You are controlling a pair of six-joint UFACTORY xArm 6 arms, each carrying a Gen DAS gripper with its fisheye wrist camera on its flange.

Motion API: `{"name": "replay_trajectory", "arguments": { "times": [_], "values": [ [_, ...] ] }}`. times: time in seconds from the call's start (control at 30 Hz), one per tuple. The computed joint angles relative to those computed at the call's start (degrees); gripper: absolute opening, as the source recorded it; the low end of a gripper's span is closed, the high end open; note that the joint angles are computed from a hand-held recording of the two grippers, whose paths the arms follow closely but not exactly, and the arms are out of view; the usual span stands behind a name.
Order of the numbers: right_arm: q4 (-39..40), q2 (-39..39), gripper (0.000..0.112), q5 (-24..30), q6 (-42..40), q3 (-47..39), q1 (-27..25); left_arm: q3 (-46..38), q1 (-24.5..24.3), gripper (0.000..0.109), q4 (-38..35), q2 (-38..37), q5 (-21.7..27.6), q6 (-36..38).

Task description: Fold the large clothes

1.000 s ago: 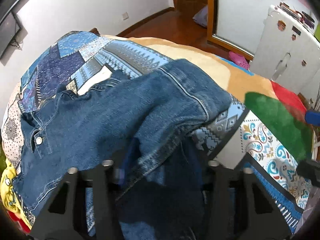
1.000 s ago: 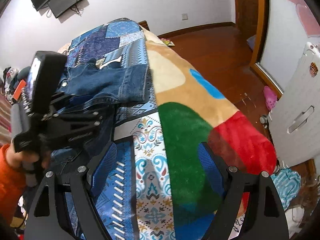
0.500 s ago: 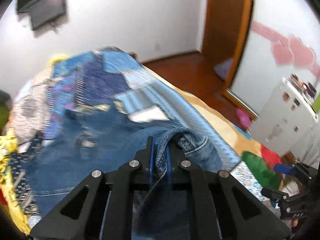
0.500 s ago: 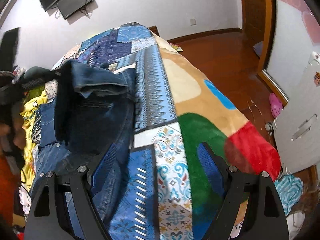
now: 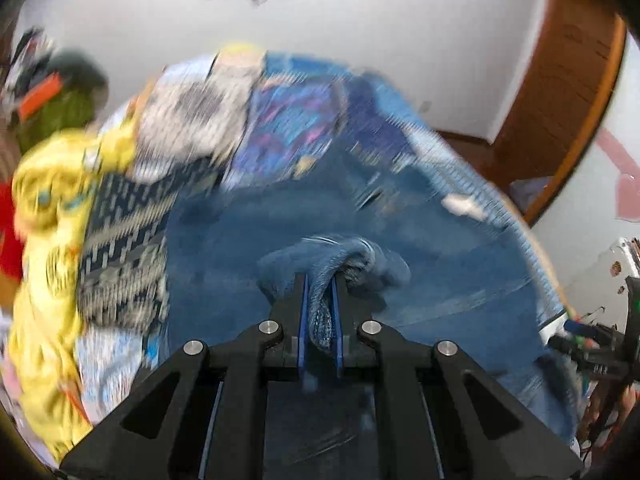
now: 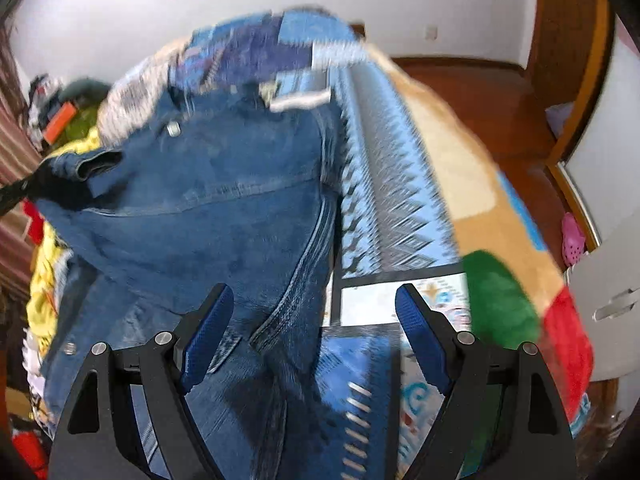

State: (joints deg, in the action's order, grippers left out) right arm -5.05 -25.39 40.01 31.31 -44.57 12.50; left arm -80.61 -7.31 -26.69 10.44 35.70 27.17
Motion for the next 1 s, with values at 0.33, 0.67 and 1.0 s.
{"name": "replay_trajectory", "arguments": {
  "times": [0.33,0.67,1.0],
  "values": [
    [-4.76,3.64,0.082,4.50,1.39,-1.99,1.73,6.61,7.50,0.033,-8.52,2.60,3.33,2.65],
    [-8.12,5.75,0.083,7.02,4.38,-4.27,2.79,10.14,9.80,0.041,-17.70,0.96,4.14,6.16],
    [-8.55,6.04,0.083,8.54,5.36,-5.23,3.15,16.18,9.34,0.041,-4.19,-4.66,-1.07,-0.81]
  ]
}}
